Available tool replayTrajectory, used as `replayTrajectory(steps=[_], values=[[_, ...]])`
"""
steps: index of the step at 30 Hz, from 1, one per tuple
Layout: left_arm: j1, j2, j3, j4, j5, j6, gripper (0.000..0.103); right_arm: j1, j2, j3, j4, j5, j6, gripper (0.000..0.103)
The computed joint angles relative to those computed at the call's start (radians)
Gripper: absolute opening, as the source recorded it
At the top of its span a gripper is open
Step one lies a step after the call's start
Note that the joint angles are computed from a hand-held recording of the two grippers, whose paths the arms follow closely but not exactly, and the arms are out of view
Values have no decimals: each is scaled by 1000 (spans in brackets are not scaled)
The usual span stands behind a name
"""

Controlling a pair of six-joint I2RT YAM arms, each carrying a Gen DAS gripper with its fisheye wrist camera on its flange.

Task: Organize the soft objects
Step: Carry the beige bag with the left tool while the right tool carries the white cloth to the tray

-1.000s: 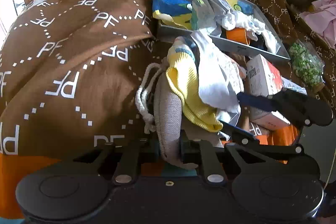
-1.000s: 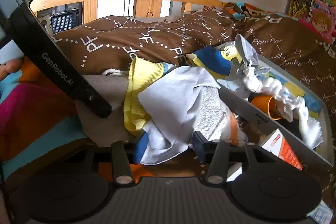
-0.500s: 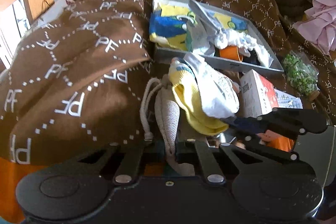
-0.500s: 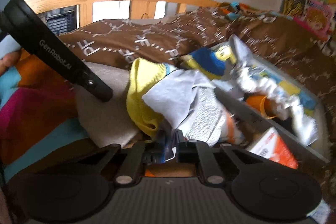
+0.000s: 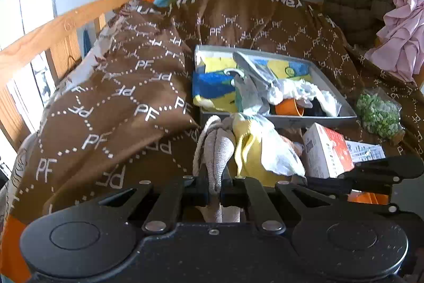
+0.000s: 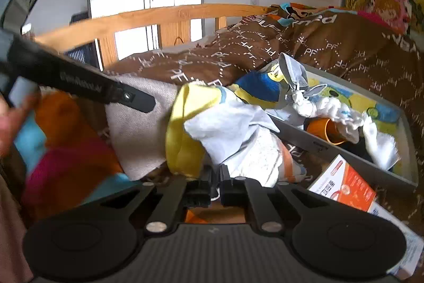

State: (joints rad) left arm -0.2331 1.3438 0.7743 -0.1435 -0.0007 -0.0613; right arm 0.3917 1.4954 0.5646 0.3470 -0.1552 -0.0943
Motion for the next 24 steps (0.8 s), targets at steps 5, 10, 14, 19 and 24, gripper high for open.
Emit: replayTrajectory(steps=[5,10,14,19,24], values=[[-21,-44,-41,61,-38,6,7,-32,-69,-17,-14,-56,67,5],[-45,-100,-93,146,-87,6,7,-25,-139,-50,16,-5,60,5],[-58,-132,-128,218,-112,13,7,-8,-169,-64,47,60,3,5],[-75,-146,-163,318,-120,13,7,-15,-194,-73,68,72,-20,5],[-100,-103,-167,438,-105,6,7,-39,-207,-67,93,66,-51,5]])
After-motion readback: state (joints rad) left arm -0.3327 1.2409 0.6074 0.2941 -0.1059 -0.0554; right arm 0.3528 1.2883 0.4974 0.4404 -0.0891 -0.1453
